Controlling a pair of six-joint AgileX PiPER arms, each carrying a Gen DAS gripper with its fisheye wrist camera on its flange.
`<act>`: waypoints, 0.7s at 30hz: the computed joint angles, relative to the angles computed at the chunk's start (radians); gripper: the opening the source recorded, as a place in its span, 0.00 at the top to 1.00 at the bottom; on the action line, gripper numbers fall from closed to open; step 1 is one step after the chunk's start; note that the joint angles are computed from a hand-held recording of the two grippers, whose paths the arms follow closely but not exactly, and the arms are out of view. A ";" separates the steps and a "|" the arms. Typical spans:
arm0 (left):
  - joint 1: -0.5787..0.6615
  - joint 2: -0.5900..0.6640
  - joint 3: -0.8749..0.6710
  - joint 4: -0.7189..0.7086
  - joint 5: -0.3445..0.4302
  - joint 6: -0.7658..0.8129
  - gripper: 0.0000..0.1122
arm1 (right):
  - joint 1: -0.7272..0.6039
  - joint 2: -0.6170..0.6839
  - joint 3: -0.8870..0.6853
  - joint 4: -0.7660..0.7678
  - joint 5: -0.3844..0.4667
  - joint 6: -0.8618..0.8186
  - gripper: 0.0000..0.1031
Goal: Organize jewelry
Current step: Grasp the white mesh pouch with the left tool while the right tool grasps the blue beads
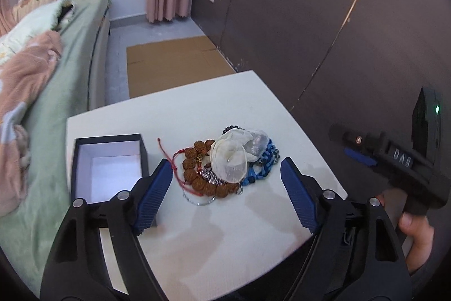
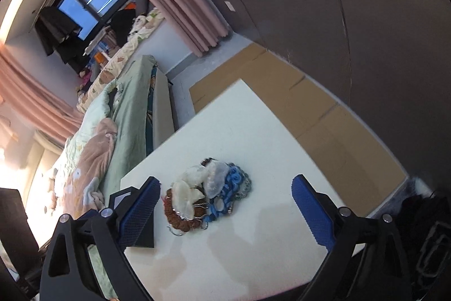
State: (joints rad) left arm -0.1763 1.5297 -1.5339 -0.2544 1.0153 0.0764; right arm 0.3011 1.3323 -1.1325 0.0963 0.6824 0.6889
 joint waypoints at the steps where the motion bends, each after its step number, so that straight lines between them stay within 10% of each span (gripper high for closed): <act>1: 0.000 0.027 -0.013 0.003 -0.001 -0.005 0.29 | -0.019 0.014 0.022 0.050 -0.017 -0.026 0.20; 21: -0.075 0.292 -0.087 -0.025 -0.058 0.041 0.53 | -0.069 0.170 0.065 0.418 -0.134 -0.270 0.51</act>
